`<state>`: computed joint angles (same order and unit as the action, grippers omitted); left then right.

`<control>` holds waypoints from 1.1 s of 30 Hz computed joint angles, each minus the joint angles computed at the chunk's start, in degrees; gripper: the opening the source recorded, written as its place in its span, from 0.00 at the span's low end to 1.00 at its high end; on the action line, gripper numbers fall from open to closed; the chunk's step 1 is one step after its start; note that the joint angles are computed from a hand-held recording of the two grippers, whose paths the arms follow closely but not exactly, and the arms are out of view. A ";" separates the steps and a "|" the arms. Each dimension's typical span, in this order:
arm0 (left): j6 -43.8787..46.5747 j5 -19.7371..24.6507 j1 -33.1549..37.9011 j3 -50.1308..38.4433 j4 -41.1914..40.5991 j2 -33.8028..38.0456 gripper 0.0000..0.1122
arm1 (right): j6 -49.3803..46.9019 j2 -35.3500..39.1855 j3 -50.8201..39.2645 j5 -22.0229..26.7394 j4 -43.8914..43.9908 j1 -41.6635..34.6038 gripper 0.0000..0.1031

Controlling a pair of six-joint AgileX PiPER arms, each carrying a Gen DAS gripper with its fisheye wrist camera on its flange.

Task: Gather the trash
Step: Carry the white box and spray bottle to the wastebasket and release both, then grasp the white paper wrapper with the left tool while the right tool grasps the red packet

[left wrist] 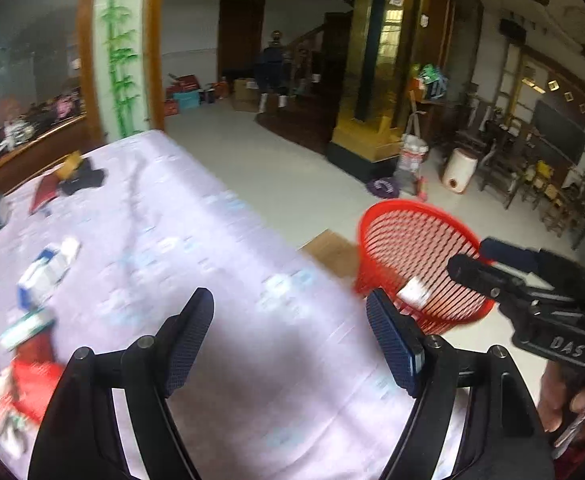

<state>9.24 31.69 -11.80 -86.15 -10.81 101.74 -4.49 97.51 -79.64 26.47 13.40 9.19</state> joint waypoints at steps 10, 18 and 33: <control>11.65 -4.51 12.74 17.59 -8.54 -12.79 0.69 | 9.31 2.85 -2.74 1.23 -10.47 13.54 0.70; 22.17 -3.65 24.98 23.93 -18.00 -18.16 0.69 | 13.66 7.18 -8.10 4.24 -16.21 21.26 0.70; 32.03 0.06 44.02 24.82 -24.61 -18.94 0.69 | 12.30 18.18 -23.13 12.06 -17.14 29.39 0.70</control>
